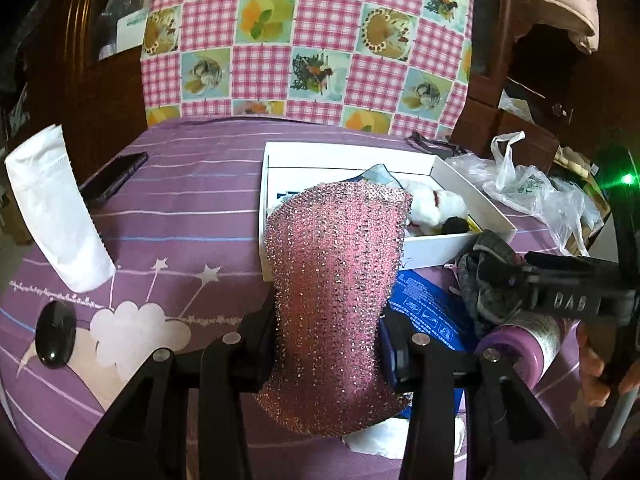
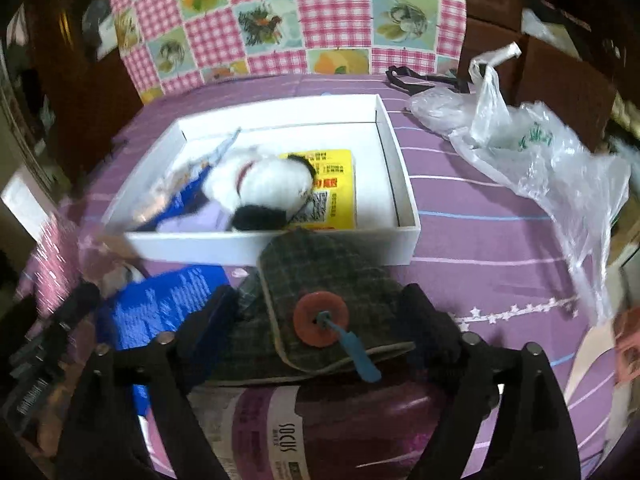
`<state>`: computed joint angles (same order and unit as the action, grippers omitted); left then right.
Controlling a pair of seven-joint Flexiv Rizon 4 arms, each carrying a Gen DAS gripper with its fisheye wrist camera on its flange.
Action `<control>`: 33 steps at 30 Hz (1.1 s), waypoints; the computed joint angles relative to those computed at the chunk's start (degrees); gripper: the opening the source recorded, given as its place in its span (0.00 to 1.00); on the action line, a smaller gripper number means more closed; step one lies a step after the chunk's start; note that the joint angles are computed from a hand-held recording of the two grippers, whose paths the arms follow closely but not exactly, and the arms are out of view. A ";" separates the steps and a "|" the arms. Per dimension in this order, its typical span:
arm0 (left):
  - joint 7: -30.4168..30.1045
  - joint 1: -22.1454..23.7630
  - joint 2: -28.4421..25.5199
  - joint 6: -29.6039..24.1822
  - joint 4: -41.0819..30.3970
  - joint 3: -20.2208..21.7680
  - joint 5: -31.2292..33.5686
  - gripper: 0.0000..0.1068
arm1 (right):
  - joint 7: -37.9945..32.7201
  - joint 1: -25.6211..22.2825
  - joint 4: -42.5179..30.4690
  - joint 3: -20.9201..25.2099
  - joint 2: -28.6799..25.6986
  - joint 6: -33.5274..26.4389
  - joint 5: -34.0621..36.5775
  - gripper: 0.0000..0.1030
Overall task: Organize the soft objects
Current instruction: 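Lift the sponge and plaid pouch and carry them toward the white box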
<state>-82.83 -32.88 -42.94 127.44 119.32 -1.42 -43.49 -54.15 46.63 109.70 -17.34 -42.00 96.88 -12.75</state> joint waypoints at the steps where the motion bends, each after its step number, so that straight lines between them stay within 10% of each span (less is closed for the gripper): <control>1: 0.37 -0.31 -0.17 -0.03 -0.09 0.22 -0.24 0.39 | -0.47 0.39 -0.13 -0.39 -0.11 -0.94 -0.53 0.88; 19: -5.76 3.52 0.38 -0.28 1.63 -1.34 7.23 0.42 | 2.25 -9.71 -1.72 10.96 1.29 -7.87 -6.32 0.96; 33: -6.32 2.41 0.17 -0.32 1.51 0.01 7.76 0.42 | 3.51 -6.59 1.67 8.14 2.35 -1.02 -3.47 0.59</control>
